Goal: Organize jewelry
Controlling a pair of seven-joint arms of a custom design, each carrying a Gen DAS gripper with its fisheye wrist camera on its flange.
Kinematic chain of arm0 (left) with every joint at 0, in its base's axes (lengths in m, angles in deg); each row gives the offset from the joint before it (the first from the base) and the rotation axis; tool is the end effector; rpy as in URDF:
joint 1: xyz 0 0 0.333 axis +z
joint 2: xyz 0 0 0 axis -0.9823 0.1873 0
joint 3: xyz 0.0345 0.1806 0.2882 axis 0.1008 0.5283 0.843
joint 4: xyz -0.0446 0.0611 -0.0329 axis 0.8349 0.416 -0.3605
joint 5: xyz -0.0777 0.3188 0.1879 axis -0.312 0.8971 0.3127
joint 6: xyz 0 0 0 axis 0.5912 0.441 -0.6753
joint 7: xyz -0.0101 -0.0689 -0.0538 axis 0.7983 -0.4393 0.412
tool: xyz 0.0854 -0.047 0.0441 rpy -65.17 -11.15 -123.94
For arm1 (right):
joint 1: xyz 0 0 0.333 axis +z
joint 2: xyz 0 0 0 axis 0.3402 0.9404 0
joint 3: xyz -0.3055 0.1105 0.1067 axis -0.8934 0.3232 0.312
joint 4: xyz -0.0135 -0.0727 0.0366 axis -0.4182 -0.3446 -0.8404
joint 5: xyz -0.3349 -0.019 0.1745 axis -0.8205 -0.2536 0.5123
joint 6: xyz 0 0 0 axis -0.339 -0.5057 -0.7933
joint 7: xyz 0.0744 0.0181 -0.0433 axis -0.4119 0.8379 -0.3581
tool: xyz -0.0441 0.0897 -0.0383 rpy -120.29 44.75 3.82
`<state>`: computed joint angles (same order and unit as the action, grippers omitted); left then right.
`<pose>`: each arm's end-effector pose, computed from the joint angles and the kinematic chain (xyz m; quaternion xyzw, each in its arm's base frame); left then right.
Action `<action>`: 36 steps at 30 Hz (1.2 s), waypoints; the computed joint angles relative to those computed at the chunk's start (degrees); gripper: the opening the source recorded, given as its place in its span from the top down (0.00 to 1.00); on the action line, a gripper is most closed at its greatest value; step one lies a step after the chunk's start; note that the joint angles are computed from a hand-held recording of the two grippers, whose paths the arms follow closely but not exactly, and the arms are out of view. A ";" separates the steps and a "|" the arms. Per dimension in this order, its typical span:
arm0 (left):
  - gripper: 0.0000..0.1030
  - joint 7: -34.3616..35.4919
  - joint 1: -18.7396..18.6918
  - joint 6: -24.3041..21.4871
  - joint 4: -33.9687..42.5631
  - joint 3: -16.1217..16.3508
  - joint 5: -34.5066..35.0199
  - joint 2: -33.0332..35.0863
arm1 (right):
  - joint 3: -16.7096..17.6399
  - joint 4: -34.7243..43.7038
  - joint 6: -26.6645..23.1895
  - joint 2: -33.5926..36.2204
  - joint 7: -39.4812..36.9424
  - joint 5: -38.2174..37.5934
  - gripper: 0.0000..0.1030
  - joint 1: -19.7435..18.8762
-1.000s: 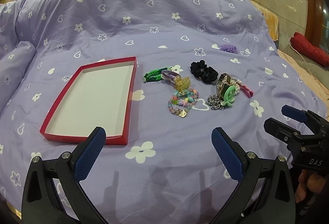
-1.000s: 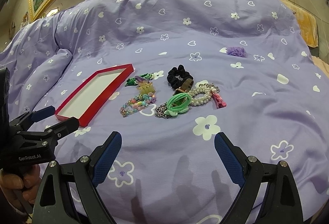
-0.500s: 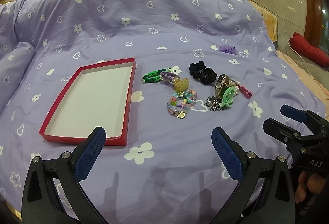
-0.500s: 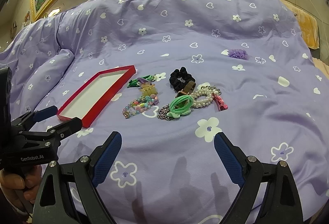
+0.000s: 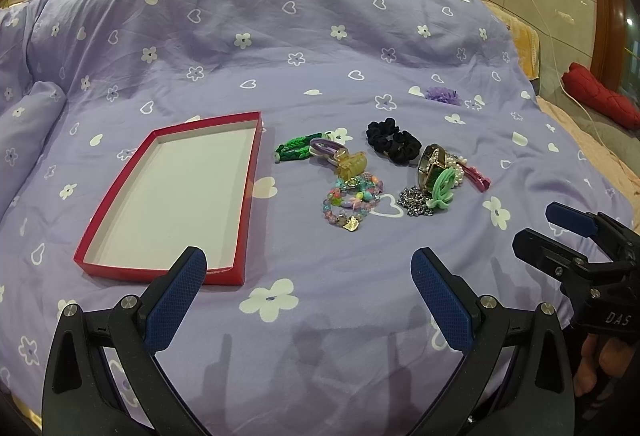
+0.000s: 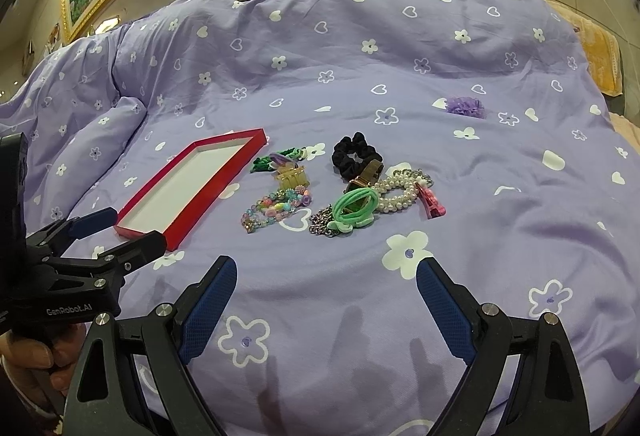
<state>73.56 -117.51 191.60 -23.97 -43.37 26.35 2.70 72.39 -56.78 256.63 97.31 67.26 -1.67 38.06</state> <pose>0.6079 -0.4768 0.5074 -0.6745 0.6037 -0.2833 0.3167 0.6531 0.3112 0.5107 -0.7465 0.4962 -0.1782 0.4060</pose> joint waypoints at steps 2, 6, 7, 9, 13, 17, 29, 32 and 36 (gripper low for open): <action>0.00 -0.06 -0.02 -0.01 -0.02 0.02 0.01 0.00 | -0.01 -0.06 0.05 -0.02 -0.03 0.03 0.10 0.00; 0.00 0.21 -0.13 -0.29 0.64 -0.03 -0.20 0.37 | -0.02 -0.14 0.03 -0.06 -0.07 0.08 0.10 -0.02; 0.00 0.22 -0.12 -0.21 0.61 -0.02 -0.25 0.38 | -0.03 -0.03 -0.06 -0.01 -0.03 0.07 0.10 0.04; 0.00 0.35 -0.18 -0.36 0.99 -0.06 -0.48 0.62 | -0.04 0.00 -0.10 0.00 -0.03 0.11 0.10 0.03; 0.00 0.98 0.13 -0.06 1.87 -0.26 -1.69 1.37 | 0.09 0.24 -0.31 0.09 0.00 0.35 0.10 0.01; 0.03 2.29 0.99 0.40 2.98 -0.29 -3.65 2.29 | -0.03 1.12 -1.01 0.54 0.48 0.48 0.10 0.23; 0.10 8.98 4.11 1.46 8.33 -0.69 -11.90 6.16 | 0.58 8.23 -5.99 5.04 -0.27 2.29 0.21 -0.97; 0.13 12.80 4.84 0.18 12.70 -1.09 -15.00 8.87 | 0.72 11.15 -7.90 6.76 -0.62 2.99 0.27 -1.19; 0.17 17.98 5.29 -2.82 20.80 -0.94 -19.17 13.63 | 0.07 16.52 -10.90 9.83 -0.42 3.29 0.34 -0.88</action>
